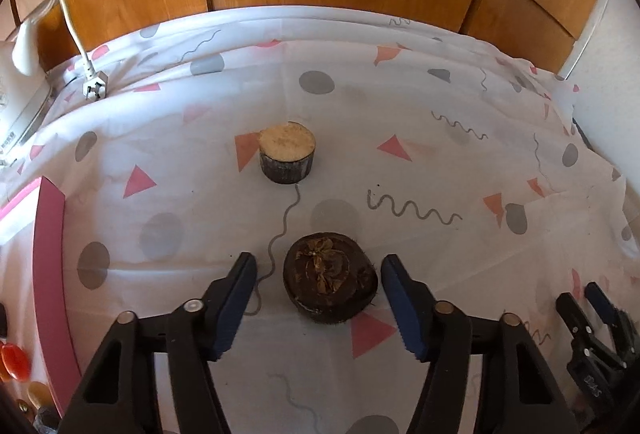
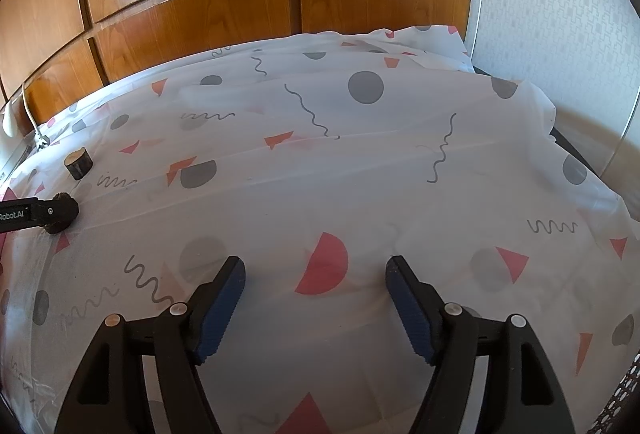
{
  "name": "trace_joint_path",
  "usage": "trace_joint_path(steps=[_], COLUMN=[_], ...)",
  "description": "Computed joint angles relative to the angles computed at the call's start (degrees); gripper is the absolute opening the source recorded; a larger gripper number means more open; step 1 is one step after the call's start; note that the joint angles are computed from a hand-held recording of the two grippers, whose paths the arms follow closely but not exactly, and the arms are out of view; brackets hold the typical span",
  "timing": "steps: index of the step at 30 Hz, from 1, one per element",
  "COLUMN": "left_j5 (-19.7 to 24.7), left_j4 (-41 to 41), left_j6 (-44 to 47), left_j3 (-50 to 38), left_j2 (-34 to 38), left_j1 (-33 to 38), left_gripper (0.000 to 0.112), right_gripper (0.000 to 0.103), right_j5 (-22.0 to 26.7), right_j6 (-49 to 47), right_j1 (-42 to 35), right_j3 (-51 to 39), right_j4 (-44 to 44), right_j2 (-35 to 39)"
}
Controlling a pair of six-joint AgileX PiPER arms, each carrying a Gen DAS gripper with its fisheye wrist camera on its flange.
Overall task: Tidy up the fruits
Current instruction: 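Close the left tool on the dark round fruit, then carry the dark round fruit into the tray and open the left tool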
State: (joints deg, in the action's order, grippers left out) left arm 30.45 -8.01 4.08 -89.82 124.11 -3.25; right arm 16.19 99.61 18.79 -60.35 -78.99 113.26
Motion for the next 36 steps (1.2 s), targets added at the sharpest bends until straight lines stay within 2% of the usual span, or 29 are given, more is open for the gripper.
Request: trace_joint_path(steps=[2,9,16,27,36], left_j5=[-1.1,-3.0,-8.2,-12.8,-14.6], left_j4=[-1.4,-8.8,-8.9,-14.6,-19.2], left_j6=[1.2,5.9,4.3,9.7,14.9], left_j3=[1.1,6.8,16.0,27.5,32.6], left_j2=[-0.5,-4.7,-14.1,-26.7,-29.4], left_j1=[0.3,2.5,5.1,15.6,24.8], left_gripper=[0.046,0.046,0.046,0.046,0.046], right_gripper=[0.074,0.074,0.074,0.074,0.074], right_j5=[0.0,0.0,1.0,1.7,2.8], right_j6=[0.7,3.5,4.1,4.9,3.5], right_j1=[0.0,0.1,0.5,0.8,1.3], right_j3=[0.1,0.5,0.5,0.6,0.2], right_j4=[-0.6,-2.7,-2.8,-3.9,-2.7], right_j2=[0.0,-0.2,-0.2,-0.1,0.2])
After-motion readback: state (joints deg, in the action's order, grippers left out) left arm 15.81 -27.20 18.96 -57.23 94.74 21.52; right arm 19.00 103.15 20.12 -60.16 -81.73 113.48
